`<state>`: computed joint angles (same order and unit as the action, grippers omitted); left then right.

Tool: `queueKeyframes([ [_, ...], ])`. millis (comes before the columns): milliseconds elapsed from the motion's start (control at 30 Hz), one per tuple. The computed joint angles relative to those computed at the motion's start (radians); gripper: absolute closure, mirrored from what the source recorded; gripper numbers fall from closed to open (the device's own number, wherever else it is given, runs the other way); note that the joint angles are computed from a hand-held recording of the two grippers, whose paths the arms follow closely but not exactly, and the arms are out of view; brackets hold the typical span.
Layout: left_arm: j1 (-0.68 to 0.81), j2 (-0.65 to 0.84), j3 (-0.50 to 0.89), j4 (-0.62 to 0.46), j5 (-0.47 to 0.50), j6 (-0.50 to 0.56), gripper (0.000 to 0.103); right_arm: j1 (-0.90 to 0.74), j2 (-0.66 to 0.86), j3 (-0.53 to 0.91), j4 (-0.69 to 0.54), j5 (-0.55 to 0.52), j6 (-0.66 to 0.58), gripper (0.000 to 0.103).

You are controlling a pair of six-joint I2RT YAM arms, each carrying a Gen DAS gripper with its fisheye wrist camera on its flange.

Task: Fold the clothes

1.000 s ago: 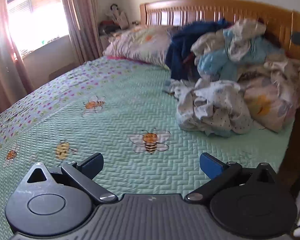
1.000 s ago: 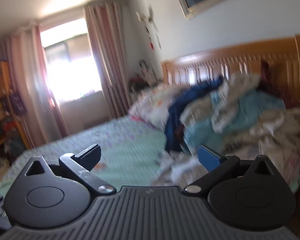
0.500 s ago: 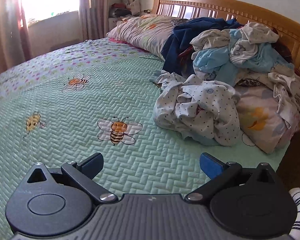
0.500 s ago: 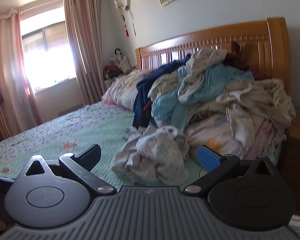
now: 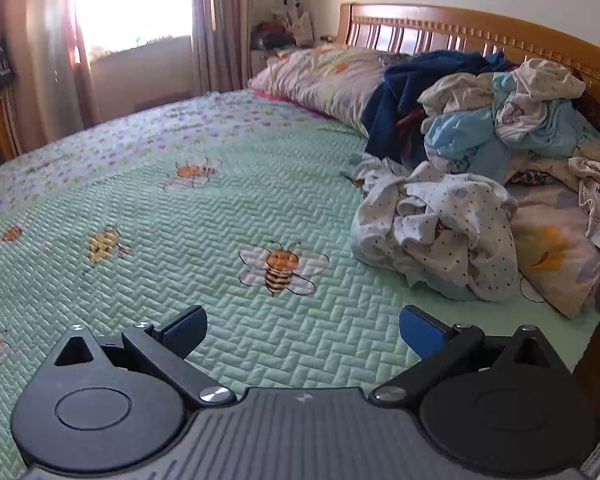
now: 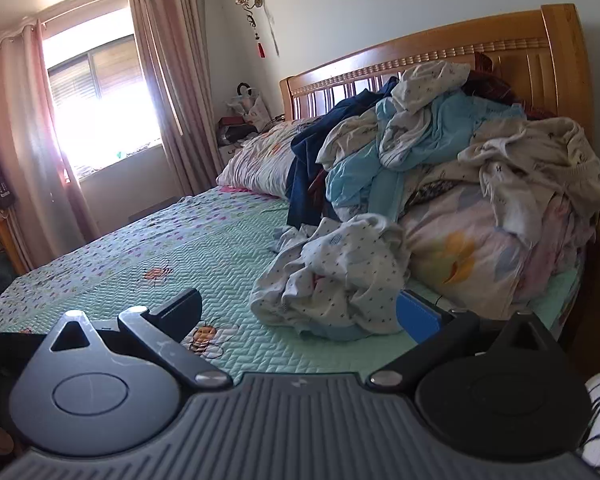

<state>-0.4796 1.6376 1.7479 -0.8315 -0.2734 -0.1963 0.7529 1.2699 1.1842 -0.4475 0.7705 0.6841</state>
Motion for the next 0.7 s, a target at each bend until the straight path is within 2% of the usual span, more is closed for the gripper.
queueKeyframes([
  [200,-0.015,-0.057,-0.035,-0.007,-0.027,0.003,0.001,0.019,0.039,0.001,0.024,0.008,0.038,0.001],
  [300,-0.024,-0.048,0.014,-0.087,-0.043,-0.020,0.001,0.021,0.055,0.008,0.030,0.004,0.051,0.001],
  [533,-0.017,-0.079,0.028,-0.159,0.049,-0.039,0.001,0.025,0.079,0.011,0.033,0.001,0.079,0.001],
  [700,-0.026,-0.077,0.044,-0.205,0.049,-0.043,0.001,0.037,0.083,0.015,0.015,0.001,0.106,0.001],
])
